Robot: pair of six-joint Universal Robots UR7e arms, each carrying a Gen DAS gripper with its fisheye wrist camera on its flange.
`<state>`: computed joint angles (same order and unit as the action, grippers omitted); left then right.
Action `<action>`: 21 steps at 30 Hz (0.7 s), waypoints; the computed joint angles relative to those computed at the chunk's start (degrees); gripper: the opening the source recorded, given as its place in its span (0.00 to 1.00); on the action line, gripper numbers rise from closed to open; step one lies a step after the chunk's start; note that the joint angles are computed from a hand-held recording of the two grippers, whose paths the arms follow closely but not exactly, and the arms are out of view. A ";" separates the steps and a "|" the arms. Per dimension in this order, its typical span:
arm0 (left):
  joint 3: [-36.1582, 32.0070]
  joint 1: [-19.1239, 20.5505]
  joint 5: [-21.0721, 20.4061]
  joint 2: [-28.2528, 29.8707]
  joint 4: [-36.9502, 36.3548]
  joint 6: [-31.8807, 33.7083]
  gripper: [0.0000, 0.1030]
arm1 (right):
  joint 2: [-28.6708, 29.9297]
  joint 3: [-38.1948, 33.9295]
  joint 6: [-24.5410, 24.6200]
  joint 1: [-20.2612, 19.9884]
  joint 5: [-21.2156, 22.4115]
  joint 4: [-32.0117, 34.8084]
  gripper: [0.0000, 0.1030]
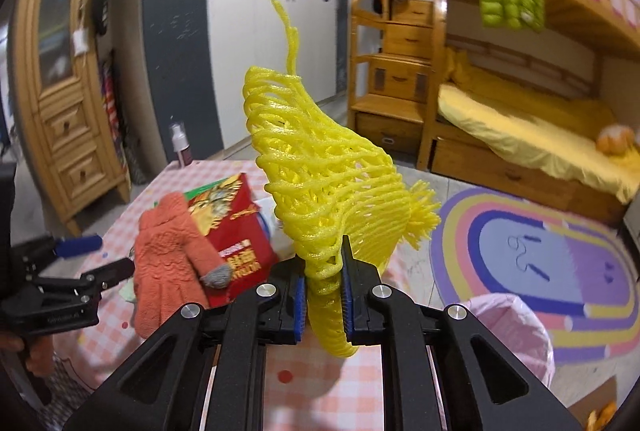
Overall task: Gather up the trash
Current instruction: 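Grasp the yellow foam net with the right tool and lift it, then grasp the orange knit glove with the left tool while the right tool holds the net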
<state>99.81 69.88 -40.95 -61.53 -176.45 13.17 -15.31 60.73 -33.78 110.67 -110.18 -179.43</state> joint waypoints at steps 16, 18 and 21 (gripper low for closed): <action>-5.23 0.21 4.09 5.46 4.56 1.08 0.11 | -0.71 1.46 0.43 -0.59 0.53 -0.76 0.14; -5.08 0.31 2.45 4.75 4.19 1.76 0.09 | -0.80 1.53 0.30 -0.66 1.03 -1.17 0.14; -4.86 -0.62 1.74 3.80 -0.33 5.13 0.07 | -1.41 1.94 1.24 -1.01 2.52 -1.66 0.14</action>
